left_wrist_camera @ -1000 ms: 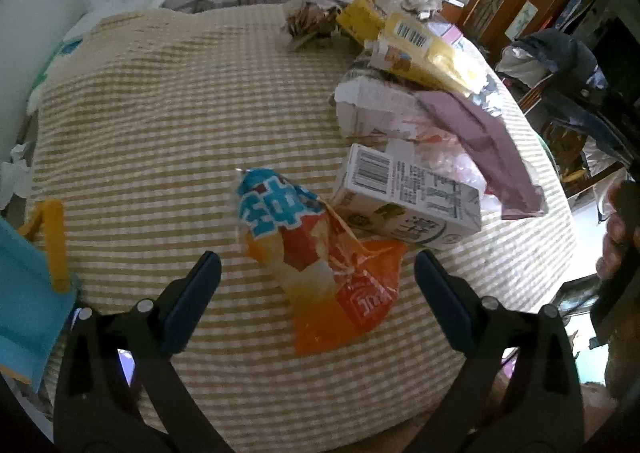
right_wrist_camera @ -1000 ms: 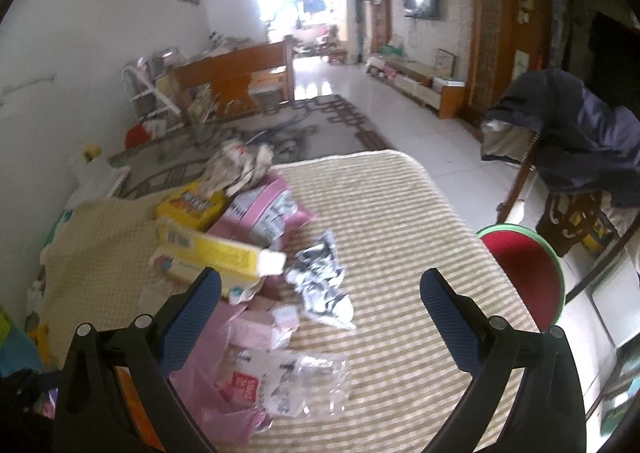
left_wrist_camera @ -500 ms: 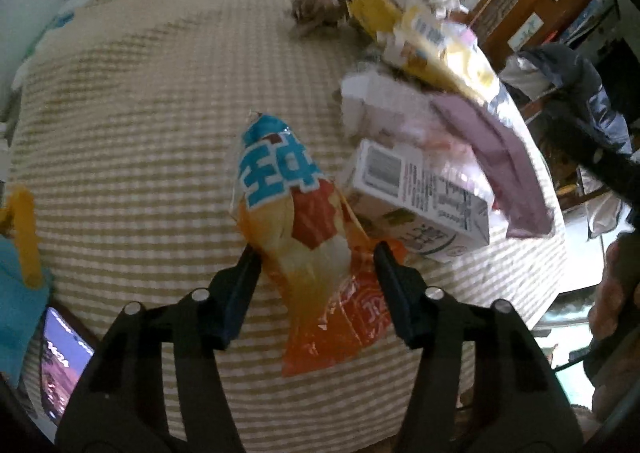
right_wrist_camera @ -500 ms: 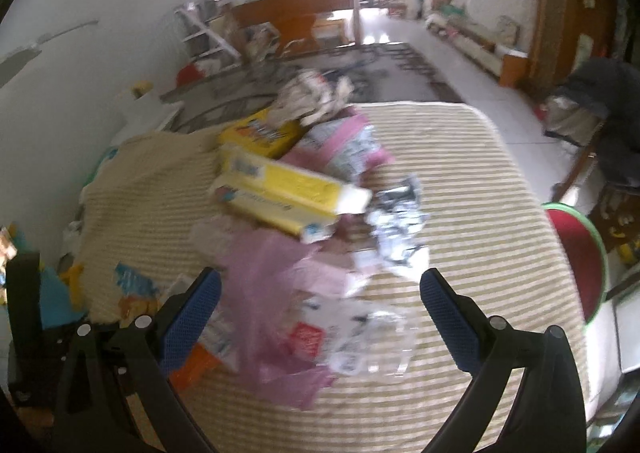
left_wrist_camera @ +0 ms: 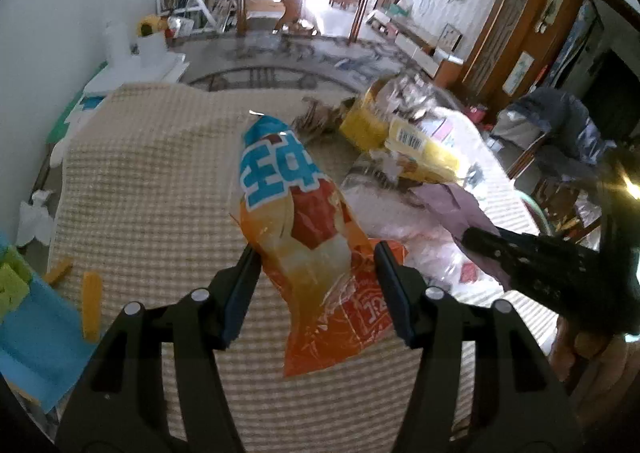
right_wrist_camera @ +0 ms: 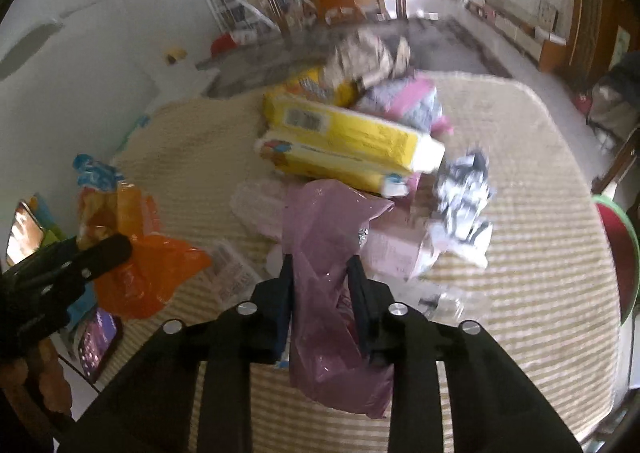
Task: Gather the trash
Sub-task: 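Carry both bags over the red bin and open both tools to drop them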
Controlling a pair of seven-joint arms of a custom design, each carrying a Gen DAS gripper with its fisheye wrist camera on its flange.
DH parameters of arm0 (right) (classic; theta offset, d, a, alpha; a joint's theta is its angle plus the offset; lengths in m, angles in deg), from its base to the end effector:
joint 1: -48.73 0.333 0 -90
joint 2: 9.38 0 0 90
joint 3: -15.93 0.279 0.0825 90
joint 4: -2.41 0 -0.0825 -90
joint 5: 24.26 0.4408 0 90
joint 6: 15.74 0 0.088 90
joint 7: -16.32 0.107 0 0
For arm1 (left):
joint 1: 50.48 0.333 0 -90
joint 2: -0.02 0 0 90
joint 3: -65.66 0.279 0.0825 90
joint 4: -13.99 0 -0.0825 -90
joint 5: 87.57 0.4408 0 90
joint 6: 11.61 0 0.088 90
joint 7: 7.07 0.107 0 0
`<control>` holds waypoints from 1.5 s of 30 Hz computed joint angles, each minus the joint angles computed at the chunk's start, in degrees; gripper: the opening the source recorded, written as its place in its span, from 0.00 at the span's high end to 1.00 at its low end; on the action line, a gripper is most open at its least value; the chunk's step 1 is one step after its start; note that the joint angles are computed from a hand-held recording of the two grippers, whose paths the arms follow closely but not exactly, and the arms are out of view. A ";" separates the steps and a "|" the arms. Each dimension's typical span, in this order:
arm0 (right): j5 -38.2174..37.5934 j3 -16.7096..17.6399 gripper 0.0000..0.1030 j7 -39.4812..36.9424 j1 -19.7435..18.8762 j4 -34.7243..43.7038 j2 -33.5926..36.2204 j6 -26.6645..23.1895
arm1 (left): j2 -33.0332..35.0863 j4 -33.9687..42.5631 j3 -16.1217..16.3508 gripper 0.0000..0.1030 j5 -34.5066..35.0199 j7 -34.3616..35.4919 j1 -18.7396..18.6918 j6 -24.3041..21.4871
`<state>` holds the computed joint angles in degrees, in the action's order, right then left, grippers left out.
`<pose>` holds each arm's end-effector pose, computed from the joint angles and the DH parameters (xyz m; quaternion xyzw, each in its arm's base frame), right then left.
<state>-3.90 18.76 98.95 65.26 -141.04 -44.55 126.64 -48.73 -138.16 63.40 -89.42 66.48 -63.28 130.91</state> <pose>0.4570 0.1596 0.5088 -0.7488 0.5816 -0.0821 0.3071 0.4138 -0.1112 0.5293 -0.6814 0.6509 -0.2907 0.1658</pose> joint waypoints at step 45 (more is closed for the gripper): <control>-0.03 -13.74 0.33 -2.68 -28.67 9.11 11.31 3.57 | 74.22 74.95 -16.60 0.22 3.91 -0.11 -13.05 -3.62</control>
